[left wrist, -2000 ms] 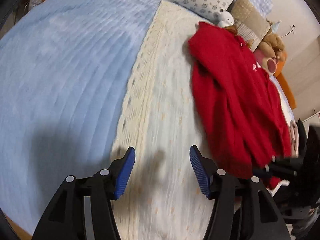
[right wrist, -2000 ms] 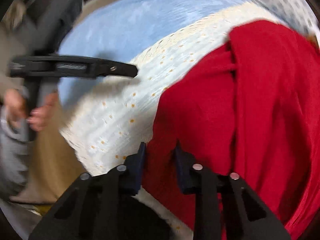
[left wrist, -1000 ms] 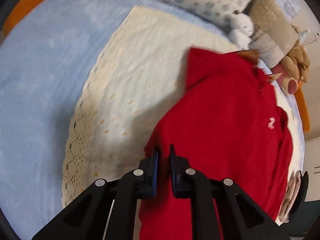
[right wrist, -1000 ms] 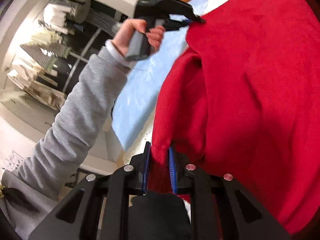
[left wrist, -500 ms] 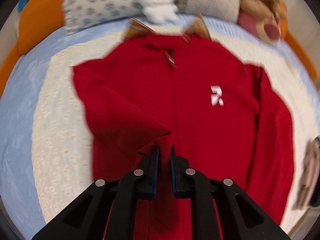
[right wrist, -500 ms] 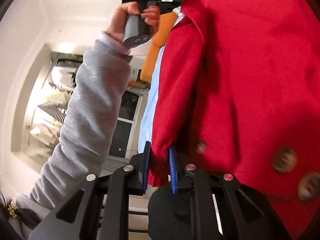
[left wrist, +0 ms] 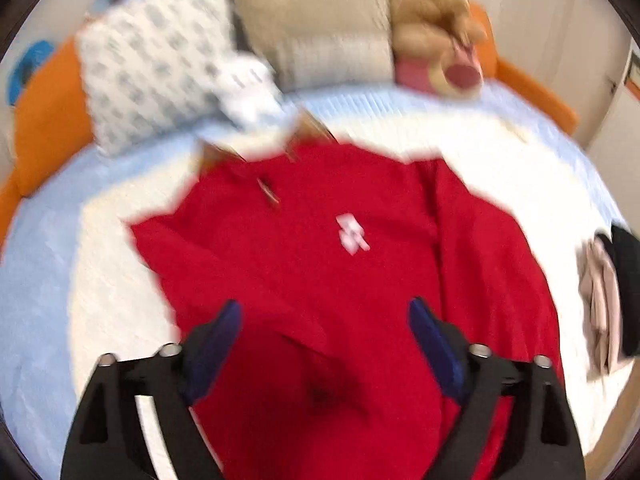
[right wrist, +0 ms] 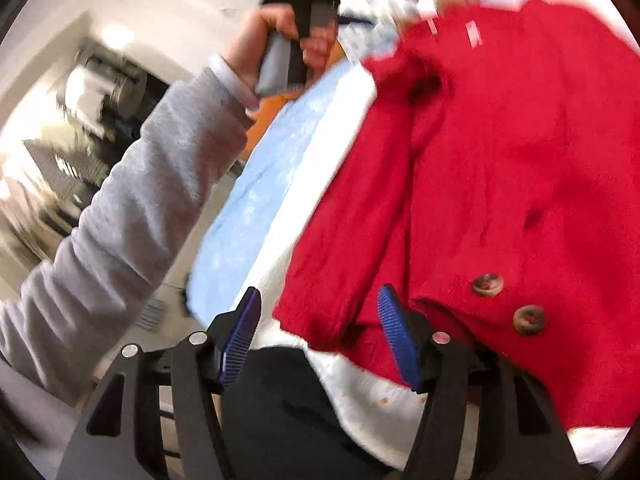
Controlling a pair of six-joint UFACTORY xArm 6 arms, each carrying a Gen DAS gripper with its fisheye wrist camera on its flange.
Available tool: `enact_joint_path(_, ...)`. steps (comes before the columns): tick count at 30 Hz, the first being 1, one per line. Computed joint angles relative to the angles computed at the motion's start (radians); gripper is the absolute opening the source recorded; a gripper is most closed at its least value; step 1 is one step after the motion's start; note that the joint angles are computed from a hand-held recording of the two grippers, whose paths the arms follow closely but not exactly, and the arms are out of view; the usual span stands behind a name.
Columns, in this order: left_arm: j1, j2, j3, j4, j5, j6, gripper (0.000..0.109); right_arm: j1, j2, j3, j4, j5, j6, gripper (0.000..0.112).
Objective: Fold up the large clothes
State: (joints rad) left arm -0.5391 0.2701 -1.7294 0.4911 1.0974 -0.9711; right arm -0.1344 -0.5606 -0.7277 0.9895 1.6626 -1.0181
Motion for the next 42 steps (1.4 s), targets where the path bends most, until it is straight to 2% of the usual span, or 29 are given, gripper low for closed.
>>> enact_joint_path(2,0.019,-0.052,0.032,0.064,0.052,-0.025,0.09,0.001,-0.024,-0.023,0.037,0.019,-0.052,0.059)
enact_joint_path(4,0.063,-0.099,0.107,0.075,0.058,-0.069,0.089,0.055,-0.033,-0.038,0.057,0.001,-0.097,0.045)
enact_joint_path(5,0.095,-0.116,0.152,0.063,0.053,-0.099,0.087,0.122,-0.063,-0.03,0.042,-0.041,-0.11,0.034)
enact_joint_path(6,0.114,-0.124,0.18,0.048,0.046,-0.117,0.081,0.157,-0.053,-0.04,0.029,-0.065,-0.128,0.029)
enact_joint_path(7,0.154,-0.142,0.24,0.011,0.015,-0.149,0.076,0.224,-0.047,-0.043,0.009,-0.108,-0.134,0.027)
enact_joint_path(9,0.229,-0.195,0.397,-0.056,-0.127,-0.215,0.075,0.282,-0.055,-0.035,-0.03,-0.159,-0.135,0.024)
enact_joint_path(11,0.291,-0.198,0.467,-0.102,-0.228,-0.237,0.074,0.32,-0.042,-0.026,-0.048,-0.187,-0.139,0.024)
enact_joint_path(12,0.317,-0.183,0.48,-0.12,-0.267,-0.241,0.07,0.326,-0.028,-0.023,-0.058,-0.191,-0.14,0.024)
enact_joint_path(14,0.37,-0.152,0.504,-0.152,-0.375,-0.237,0.062,0.271,0.006,-0.007,-0.1,-0.189,-0.181,0.024)
enact_joint_path(16,0.392,-0.115,0.476,-0.144,-0.421,-0.241,0.054,0.279,0.019,0.01,-0.137,-0.24,-0.166,0.024)
enact_joint_path(18,0.398,-0.076,0.437,-0.124,-0.468,-0.223,0.05,0.255,0.043,-0.001,-0.154,-0.217,-0.172,0.022)
enact_joint_path(20,0.383,0.005,0.323,-0.127,-0.397,-0.148,0.039,0.253,0.054,-0.008,-0.165,-0.214,-0.168,0.022)
enact_joint_path(21,0.373,0.057,0.257,-0.148,-0.338,-0.103,0.019,0.261,0.049,-0.004,-0.178,-0.225,-0.17,0.02)
enact_joint_path(24,0.359,0.127,0.173,-0.143,-0.289,-0.108,0.016,0.302,-0.002,0.037,-0.226,-0.32,-0.194,0.017)
enact_joint_path(27,0.335,0.172,0.071,-0.099,-0.248,-0.098,0.015,0.304,-0.098,0.09,-0.283,-0.401,-0.211,0.017)
enact_joint_path(28,0.323,0.2,0.005,-0.082,-0.217,-0.057,0.015,0.305,-0.114,0.102,-0.302,-0.419,-0.207,0.017)
enact_joint_path(32,0.283,0.379,-0.278,-0.011,-0.021,0.051,0.018,0.34,-0.13,0.154,-0.357,-0.486,-0.213,0.017)
enact_joint_path(34,0.275,0.466,-0.375,0.003,0.058,0.067,0.026,0.34,-0.146,0.167,-0.355,-0.489,-0.219,0.017)
enact_joint_path(35,0.271,0.486,-0.383,0.009,0.062,0.051,0.028,0.338,-0.149,0.166,-0.348,-0.487,-0.219,0.018)
enact_joint_path(37,0.252,0.445,-0.315,0.064,0.044,-0.019,0.03,0.31,-0.162,0.171,-0.306,-0.458,-0.25,0.019)
enact_joint_path(38,0.248,0.435,-0.305,0.066,0.047,-0.026,0.038,0.275,-0.141,0.151,-0.284,-0.427,-0.272,0.023)
enact_joint_path(39,0.242,0.402,-0.272,0.057,0.036,-0.031,0.049,0.232,-0.127,0.131,-0.259,-0.378,-0.283,0.034)
enact_joint_path(40,0.242,0.381,-0.25,0.056,0.024,-0.026,0.059,0.156,-0.099,0.091,-0.223,-0.286,-0.291,0.044)
enact_joint_path(41,0.23,0.369,-0.252,0.064,0.041,-0.025,0.064,0.093,-0.072,0.058,-0.189,-0.215,-0.299,0.061)
enact_joint_path(42,0.204,0.35,-0.258,0.082,0.067,-0.009,0.076,0.007,-0.05,0.028,-0.148,-0.141,-0.31,0.069)
